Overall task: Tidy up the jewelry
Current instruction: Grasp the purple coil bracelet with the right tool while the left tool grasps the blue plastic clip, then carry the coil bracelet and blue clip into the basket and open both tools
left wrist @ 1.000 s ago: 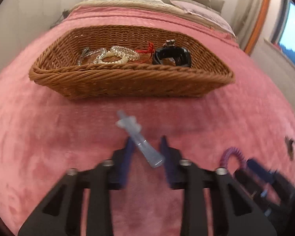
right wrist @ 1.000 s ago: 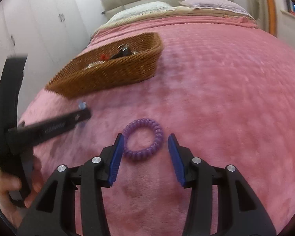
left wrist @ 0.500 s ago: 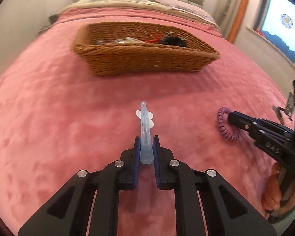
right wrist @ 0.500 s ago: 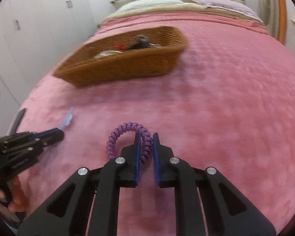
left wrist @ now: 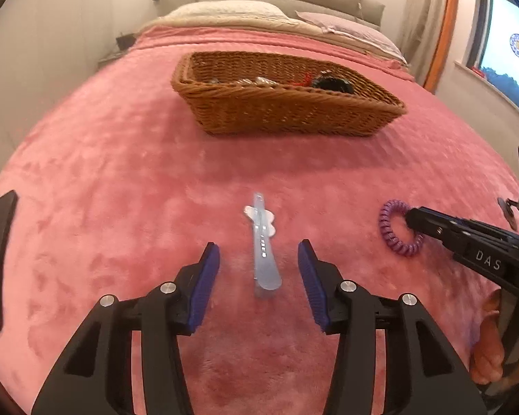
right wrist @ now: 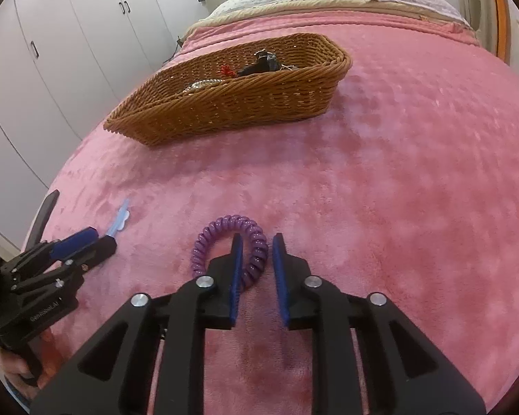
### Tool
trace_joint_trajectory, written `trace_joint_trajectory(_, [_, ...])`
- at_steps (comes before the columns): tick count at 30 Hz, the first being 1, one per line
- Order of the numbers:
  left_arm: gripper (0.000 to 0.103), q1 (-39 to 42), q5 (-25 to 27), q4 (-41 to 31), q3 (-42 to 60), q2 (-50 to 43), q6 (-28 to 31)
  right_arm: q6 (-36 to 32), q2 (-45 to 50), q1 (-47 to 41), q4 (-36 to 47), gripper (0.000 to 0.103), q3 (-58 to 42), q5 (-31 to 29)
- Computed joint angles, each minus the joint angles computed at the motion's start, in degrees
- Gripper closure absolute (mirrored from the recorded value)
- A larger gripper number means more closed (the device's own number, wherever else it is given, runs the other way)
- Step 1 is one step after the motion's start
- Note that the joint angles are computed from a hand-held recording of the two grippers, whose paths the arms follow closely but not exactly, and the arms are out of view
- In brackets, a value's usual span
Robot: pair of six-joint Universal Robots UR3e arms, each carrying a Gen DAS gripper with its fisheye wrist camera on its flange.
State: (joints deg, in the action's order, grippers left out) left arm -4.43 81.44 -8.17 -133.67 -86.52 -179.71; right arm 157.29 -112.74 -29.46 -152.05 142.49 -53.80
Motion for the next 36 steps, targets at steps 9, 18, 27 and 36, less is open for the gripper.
trace_joint_trajectory(9, [0.062, -2.6, 2.4, 1.0, 2.0, -2.7, -0.2, 1.9, 2.2, 3.7, -6.0, 0.073, -0.1, -4.1])
trace_joint_trajectory(18, [0.078, -3.5, 3.4, 2.8, 1.5, -3.1, -0.1, 5.6, 7.2, 9.9, -12.6, 0.078, -1.9, -12.2])
trace_joint_trajectory(27, [0.093, -0.6, -2.0, 4.7, -1.7, 0.2, 1.2, 2.4, 4.5, 7.9, -10.4, 0.093, -0.7, -9.2])
trace_joint_trajectory(36, [0.093, 4.5, -10.3, 3.6, -3.6, 6.6, 1.4, 0.2, -7.3, 2.5, -2.6, 0.093, -0.9, -2.3])
